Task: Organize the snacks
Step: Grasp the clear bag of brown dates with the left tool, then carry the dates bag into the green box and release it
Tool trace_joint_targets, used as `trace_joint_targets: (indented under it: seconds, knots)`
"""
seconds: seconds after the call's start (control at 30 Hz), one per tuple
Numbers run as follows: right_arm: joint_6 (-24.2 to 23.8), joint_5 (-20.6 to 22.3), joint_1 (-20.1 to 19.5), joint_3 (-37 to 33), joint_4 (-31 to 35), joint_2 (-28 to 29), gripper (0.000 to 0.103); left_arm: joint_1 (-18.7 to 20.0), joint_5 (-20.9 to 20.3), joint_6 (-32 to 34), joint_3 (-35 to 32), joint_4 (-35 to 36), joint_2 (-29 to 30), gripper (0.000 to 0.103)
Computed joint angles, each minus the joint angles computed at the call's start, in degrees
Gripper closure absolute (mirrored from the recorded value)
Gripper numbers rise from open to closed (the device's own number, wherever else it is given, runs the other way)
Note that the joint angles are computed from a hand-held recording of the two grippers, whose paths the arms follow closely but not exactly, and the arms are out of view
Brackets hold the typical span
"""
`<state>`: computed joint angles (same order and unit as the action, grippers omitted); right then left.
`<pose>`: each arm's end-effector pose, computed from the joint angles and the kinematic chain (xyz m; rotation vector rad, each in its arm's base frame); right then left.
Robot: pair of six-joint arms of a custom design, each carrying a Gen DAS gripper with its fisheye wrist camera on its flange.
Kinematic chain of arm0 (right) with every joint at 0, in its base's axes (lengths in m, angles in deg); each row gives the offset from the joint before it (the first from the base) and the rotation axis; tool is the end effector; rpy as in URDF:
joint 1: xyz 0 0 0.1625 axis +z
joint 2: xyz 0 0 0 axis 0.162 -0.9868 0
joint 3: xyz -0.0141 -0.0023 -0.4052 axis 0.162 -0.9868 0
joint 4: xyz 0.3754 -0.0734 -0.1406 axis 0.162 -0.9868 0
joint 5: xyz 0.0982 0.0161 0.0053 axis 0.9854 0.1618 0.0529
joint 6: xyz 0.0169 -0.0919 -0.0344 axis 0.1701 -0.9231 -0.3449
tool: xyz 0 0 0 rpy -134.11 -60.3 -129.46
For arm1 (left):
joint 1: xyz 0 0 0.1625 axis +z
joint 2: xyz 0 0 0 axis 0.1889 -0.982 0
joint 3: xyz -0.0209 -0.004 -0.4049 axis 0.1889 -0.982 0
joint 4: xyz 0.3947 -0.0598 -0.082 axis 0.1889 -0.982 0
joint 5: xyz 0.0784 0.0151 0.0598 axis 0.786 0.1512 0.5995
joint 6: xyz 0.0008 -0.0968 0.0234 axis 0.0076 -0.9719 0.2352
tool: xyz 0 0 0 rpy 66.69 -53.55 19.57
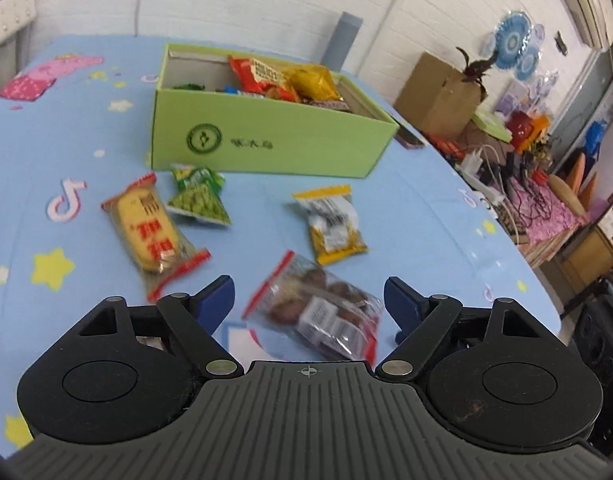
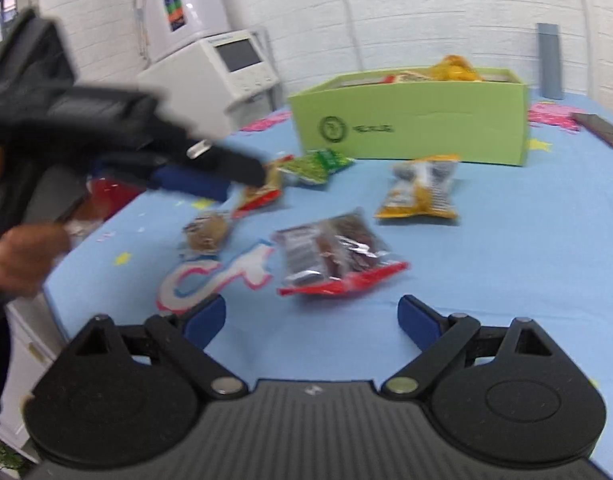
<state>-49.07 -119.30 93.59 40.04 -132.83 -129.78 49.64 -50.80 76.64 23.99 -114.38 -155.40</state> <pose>0.2444 -0.5397 0.0611 0.9283 -2.5738 0.9397 -0.1424 -0.5990 0.2791 0.6720 2.6848 -0.8142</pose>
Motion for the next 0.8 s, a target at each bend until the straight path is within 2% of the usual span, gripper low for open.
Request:
trace_joint_targets:
  seconds: [0.07,0.1,0.17,0.27,0.3,0.4,0.5,0.63,0.7,0.77,0.8]
  knots:
    - [1.00,-0.07,0.42,-1.09,2.36,0.64,0.010,2.18,-0.70,-0.23,-5.80,4.44,3.77,0.038]
    - [0.75,-0.83,0.83,-1.28,1.40,1.17,0.010,3.02,-0.98,-0.84,-8.21,6.48,5.50,0.042]
    - [1.36,-1.76,1.32,-1.96,1.87,1.60,0.010,4.75,-2.93,-1.56,-12.30,10.79,8.37,0.053]
    - [0.73,-2.37,1.57,-3.47,3.62,2.03,0.010,5.45,-5.61,-1.69,-12.50,12.26,8.71,0.060]
    - [0.21,-2.94,1.73,-4.18,4.16,2.30,0.010,5.60,-7.00,-1.98,-11.98,12.42,8.25,0.058]
    - [-1.93,-5.95,2.02,-7.32,4.55,4.09,0.010,4.42,-5.78,-1.44,-7.59,9.03,5.99,0.055]
    - [-2.82,-6.40,1.55,-8.55,4.96,4.33,0.010,4.18,-9.02,-1.40,-4.56,7.68,3.90,0.052]
    - [-2.56,-5.27,0.94,-7.29,5.60,2.76,0.010,3.29,-5.91,-2.34,-3.58,5.46,3.56,0.052]
    - [-1.96,-5.32,0.75,-6.34,3.24,2.25,0.010,2.97,-3.46,-2.60,-3.88,3.86,4.02,0.047]
    - [-0.54,-4.73,0.40,-6.22,2.72,1.91,0.010,3.12,-3.32,-2.10,-4.84,3.53,4.77,0.036]
    - [-0.27,-4.53,0.29,-6.52,3.07,1.94,0.010,3.17,-3.23,-2.00,-5.44,3.92,5.25,0.036]
